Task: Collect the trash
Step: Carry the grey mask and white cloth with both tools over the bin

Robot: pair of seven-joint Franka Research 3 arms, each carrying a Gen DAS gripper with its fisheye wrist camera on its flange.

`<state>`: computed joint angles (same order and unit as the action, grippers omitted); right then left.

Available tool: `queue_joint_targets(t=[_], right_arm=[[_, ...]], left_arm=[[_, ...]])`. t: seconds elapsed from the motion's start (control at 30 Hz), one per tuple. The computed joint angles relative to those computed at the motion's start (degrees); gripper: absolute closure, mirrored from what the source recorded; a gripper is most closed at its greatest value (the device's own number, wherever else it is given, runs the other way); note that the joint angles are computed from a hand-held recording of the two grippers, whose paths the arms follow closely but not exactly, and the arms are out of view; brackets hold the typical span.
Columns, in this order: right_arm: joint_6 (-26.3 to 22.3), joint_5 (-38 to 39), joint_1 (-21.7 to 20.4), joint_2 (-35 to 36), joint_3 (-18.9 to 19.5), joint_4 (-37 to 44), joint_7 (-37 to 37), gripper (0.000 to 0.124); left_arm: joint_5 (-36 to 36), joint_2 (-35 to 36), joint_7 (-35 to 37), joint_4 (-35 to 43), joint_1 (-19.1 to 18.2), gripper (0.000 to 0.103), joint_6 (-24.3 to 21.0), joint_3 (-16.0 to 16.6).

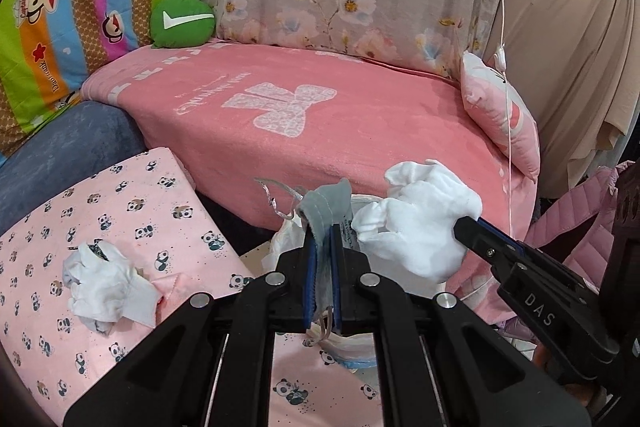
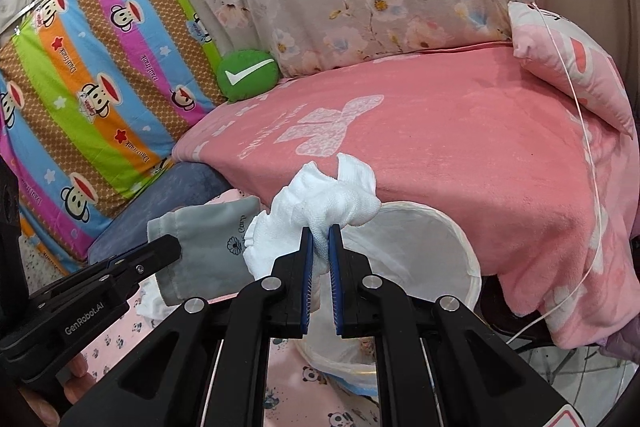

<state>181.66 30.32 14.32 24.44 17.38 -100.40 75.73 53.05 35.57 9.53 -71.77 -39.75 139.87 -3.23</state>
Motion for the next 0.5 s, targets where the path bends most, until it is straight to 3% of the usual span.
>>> queue_joint_targets(t=[0.27,0.5], right_arm=[[-0.7,-1.0,1.0,1.2,-3.3,1.2,2.8,0.115],[-1.4,-2.4,1.8,2.4,-5.0,2.2,4.8,0.114]], left_arm=[[-5.0,6.3,6.7,9.1,-0.1,0.096,-0.5,-0.2],[-7.3,9.4,8.6,13.5,-1.4,0.094,-1.1,1.8]])
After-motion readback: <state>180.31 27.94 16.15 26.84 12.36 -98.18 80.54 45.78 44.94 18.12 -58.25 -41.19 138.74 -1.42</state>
